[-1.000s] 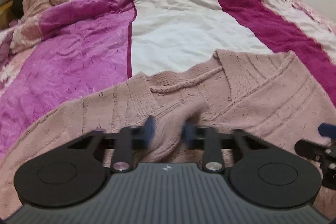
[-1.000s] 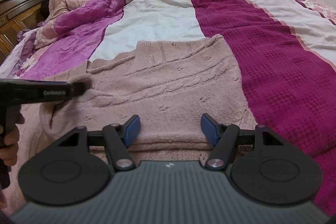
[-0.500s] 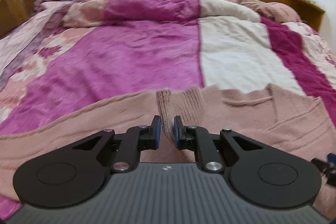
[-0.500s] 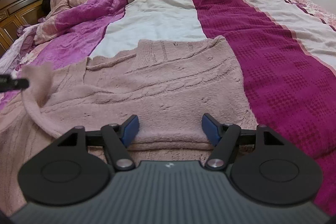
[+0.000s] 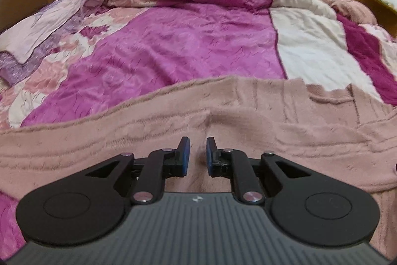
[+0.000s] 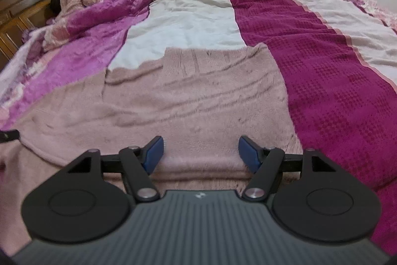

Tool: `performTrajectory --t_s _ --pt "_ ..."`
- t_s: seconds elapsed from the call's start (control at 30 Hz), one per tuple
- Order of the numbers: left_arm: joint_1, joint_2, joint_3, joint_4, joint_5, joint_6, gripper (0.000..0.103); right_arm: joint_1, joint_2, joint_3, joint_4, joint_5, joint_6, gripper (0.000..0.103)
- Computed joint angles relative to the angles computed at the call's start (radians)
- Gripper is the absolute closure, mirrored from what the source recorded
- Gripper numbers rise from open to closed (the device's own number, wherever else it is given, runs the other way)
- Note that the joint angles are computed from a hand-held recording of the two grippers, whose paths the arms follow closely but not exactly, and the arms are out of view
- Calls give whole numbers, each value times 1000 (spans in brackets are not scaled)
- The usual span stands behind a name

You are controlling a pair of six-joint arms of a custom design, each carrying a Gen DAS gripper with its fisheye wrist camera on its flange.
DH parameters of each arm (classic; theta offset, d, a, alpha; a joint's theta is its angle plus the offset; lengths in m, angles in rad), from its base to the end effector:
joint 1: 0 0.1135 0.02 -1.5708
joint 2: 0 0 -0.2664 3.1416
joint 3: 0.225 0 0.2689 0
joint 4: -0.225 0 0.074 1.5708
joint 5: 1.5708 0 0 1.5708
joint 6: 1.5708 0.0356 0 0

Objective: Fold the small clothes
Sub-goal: 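Grasp the other sleeve cuff with the left gripper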

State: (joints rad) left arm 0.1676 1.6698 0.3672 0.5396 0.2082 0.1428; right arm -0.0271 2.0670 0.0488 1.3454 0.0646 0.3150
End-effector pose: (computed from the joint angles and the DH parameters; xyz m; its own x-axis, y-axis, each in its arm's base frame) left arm 0.2500 0.0348 0.0665 -0.6767 0.0267 -0.7357 0.0812 0.9959 -0.0385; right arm 0.1730 -0.0070 0.0172 -0.5683 0.3247 -0.7561 0.2667 0.9419 0.2040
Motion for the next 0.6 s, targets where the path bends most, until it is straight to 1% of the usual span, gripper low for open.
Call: performTrajectory --t_s 0.03,0.07,0.1,0.17,0.2,0.3,0.37,0.4,0.47,0.53,0.6 --pt "0 3 15 -13 14 -9 80 -40 -76 -4 -60 -32 -19 34" --pt "-2 10 32 -26 26 -20 77 -81 -149 -3 -121 -58 -47 34" --pt "1 27 53 -39 46 -29 71 -109 -199 3 -166 -70 -71 34" --pt "-10 61 94 -63 56 -49 69 -171 -288 41 -283 -92 -128 34" --pt "-16 78 111 -70 57 -51 69 -207 -286 73 -306 -112 -163 34" --pt "-38 126 153 -84 29 -58 68 -282 -206 188 -360 -136 -226 34" --pt "-48 156 176 -94 15 -67 61 -316 -125 272 -390 -153 -243 34" --pt "-50 165 184 -101 15 -69 56 -323 -87 313 -410 -150 -247 34" --pt "-52 180 193 -100 24 -57 53 -324 -39 356 -421 -145 -260 34" --pt "-60 192 199 -87 16 -42 51 -330 -1 376 -406 -175 -267 34" --pt "-70 211 209 -71 7 -51 50 -330 24 388 -394 -202 -262 34"
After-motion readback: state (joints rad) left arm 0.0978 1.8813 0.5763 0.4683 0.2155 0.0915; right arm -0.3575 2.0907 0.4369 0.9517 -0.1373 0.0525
